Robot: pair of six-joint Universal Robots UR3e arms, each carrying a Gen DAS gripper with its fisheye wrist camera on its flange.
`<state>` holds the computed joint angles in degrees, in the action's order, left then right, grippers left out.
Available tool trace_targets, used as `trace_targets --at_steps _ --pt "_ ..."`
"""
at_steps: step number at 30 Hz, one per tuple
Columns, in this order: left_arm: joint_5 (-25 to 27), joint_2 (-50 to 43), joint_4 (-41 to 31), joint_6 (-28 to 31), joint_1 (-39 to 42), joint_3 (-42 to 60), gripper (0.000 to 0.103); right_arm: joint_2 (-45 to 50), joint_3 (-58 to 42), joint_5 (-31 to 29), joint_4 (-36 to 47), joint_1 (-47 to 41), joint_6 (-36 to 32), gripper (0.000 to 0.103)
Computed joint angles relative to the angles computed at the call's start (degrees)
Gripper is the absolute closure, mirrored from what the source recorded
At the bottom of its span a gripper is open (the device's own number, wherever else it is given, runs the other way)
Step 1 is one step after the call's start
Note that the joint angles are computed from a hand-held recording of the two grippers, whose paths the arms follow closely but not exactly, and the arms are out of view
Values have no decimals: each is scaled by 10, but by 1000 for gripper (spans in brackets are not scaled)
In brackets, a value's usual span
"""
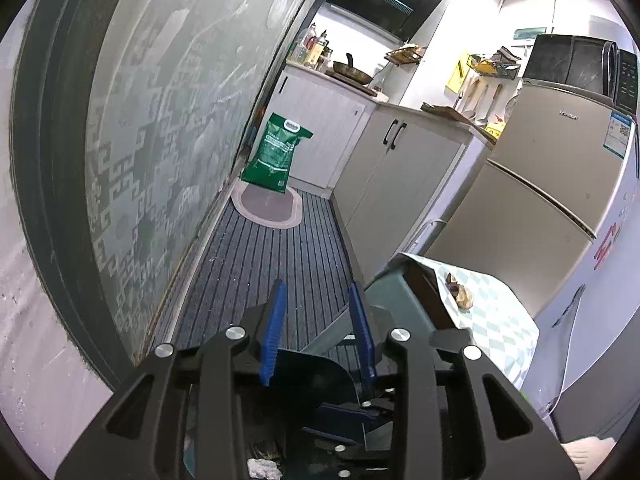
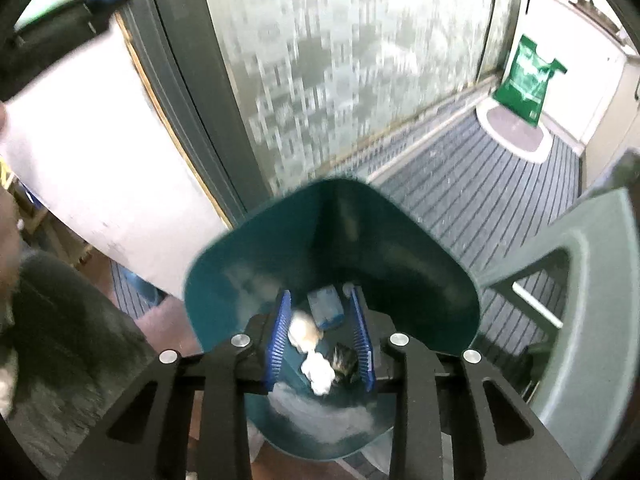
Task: Collect trash
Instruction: 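Move both open tools back over the table toward the ginger root and second lid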
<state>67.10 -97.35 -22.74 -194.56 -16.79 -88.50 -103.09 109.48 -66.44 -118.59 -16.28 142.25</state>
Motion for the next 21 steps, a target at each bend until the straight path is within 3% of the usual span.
trace_targets --at_steps 11,21 --pt "26 -30 -11 -13 -33 58 65 -90 -82 108 127 -132 -56 73" --pt "75 -105 -52 -1 -112 165 64 -145 -139 210 298 -334 -178 73"
